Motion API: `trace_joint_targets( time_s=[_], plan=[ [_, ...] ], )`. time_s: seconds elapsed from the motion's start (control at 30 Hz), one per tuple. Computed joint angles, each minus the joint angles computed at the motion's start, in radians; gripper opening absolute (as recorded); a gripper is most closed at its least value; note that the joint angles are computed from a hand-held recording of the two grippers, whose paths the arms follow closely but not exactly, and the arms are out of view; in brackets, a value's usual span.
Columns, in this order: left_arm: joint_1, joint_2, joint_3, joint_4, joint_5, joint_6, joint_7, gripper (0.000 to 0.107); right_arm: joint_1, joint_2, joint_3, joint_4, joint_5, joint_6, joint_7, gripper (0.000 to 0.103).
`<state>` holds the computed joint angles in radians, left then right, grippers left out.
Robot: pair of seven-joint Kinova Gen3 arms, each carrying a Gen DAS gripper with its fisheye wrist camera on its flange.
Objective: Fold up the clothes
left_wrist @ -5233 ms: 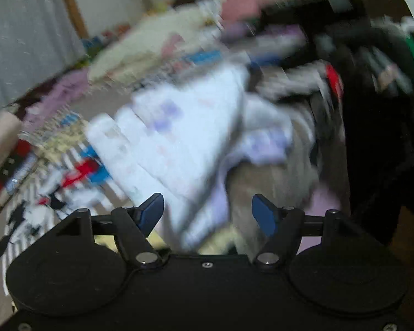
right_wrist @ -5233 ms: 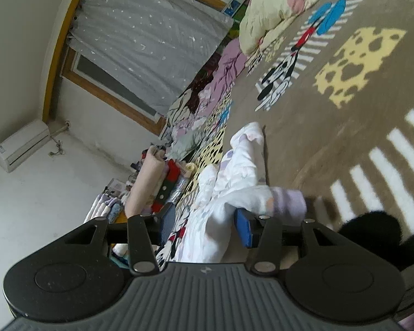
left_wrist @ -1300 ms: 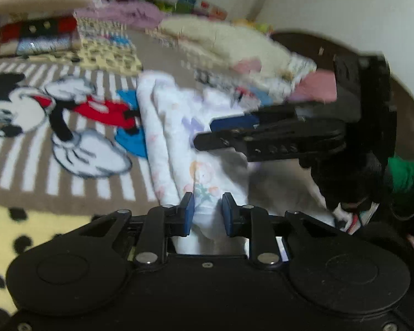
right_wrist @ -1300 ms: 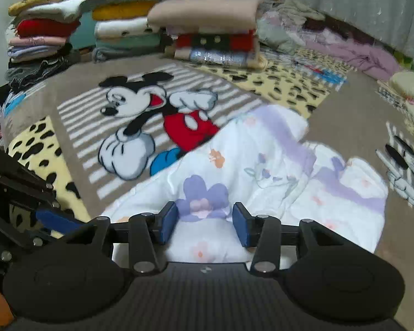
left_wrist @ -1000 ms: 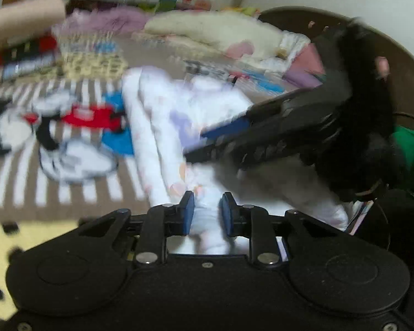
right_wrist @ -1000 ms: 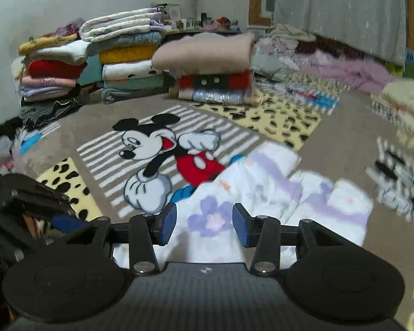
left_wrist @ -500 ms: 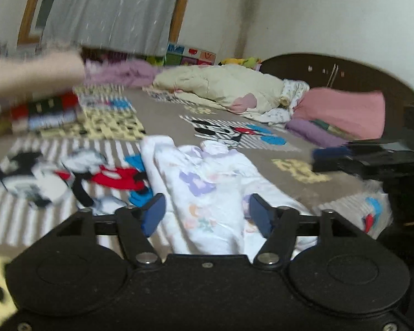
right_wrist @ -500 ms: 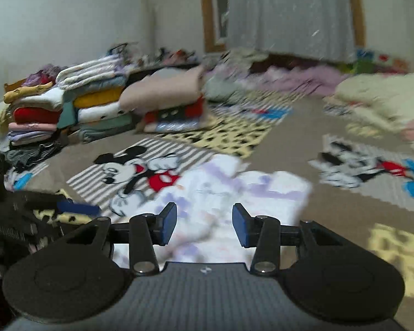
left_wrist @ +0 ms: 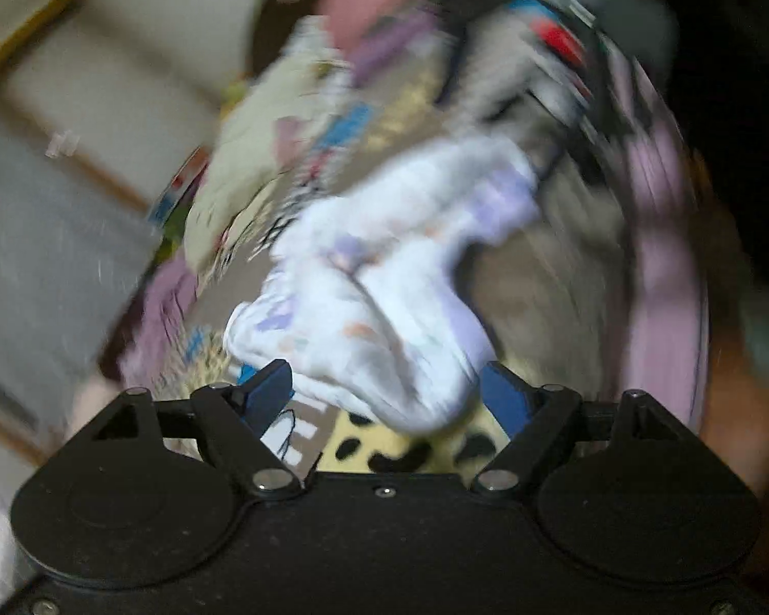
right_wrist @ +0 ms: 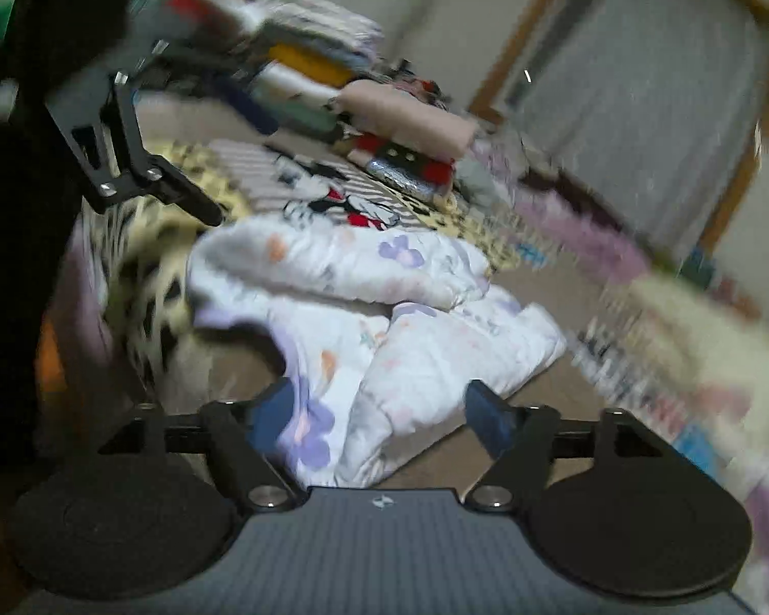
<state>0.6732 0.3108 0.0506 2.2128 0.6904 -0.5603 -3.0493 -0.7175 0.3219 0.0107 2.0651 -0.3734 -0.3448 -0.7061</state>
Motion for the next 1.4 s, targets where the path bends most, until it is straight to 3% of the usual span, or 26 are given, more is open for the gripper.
trace_joint_targets(
  time_s=[0.1,0.23,0.3,0.4,0.5,0.63,0.77,0.9,1.03,1.2,1.23,1.27,1.33,1.4],
  plan=[
    [0.025,0.066,-0.006,0.018,0.002,-0.107,-0.094,0.082,-0.139,0.037,0.103,0.051,-0.033,-0.101,0.122,0.082],
    [0.03,0.154,-0.007,0.051,-0.079,-0.269,-0.077,0.082,-0.322,0.088,0.261,0.057,-0.15,-0.115,0.285,0.082],
    [0.024,0.192,-0.004,0.072,-0.13,-0.351,-0.04,0.086,-0.368,0.117,0.291,0.054,-0.214,-0.14,0.366,0.082],
    [0.076,0.235,-0.061,0.111,-0.181,-0.473,0.034,0.088,-0.351,0.145,0.248,0.045,-0.319,-0.191,0.488,0.081],
    [0.117,0.279,-0.098,0.134,-0.187,-0.595,0.1,0.088,-0.257,0.153,0.122,0.06,-0.338,-0.294,0.539,0.079],
    [0.033,0.293,-0.002,0.135,-0.184,-0.668,0.075,0.088,-0.181,0.163,0.029,0.105,-0.253,-0.437,0.506,0.079],
    [0.013,0.325,-0.004,0.14,-0.232,-0.709,0.065,0.088,-0.126,0.165,-0.026,0.107,-0.228,-0.455,0.526,0.08],
    [0.006,0.355,-0.017,0.149,-0.265,-0.794,0.088,0.088,-0.146,0.207,-0.018,0.108,-0.228,-0.476,0.615,0.082],
    [-0.03,0.368,-0.018,0.148,-0.338,-0.806,0.058,0.088,-0.098,0.217,-0.062,0.137,-0.145,-0.562,0.559,0.082],
    [-0.084,0.339,-0.021,0.127,-0.442,-0.733,0.003,0.085,-0.063,0.214,-0.073,0.137,-0.093,-0.561,0.52,0.079],
    [-0.091,0.331,-0.019,0.121,-0.45,-0.71,-0.007,0.076,-0.051,0.209,-0.077,0.135,-0.073,-0.547,0.509,0.075],
    [-0.093,0.321,-0.015,0.113,-0.442,-0.673,-0.02,0.06,-0.04,0.205,-0.08,0.132,-0.053,-0.533,0.498,0.072],
    [-0.093,0.3,-0.012,0.094,-0.422,-0.596,-0.048,0.053,-0.031,0.198,-0.069,0.121,-0.016,-0.498,0.465,0.062],
    [-0.098,0.282,-0.001,0.081,-0.407,-0.55,-0.038,0.051,0.007,0.18,-0.091,0.099,0.005,-0.426,0.438,0.059]
  ],
)
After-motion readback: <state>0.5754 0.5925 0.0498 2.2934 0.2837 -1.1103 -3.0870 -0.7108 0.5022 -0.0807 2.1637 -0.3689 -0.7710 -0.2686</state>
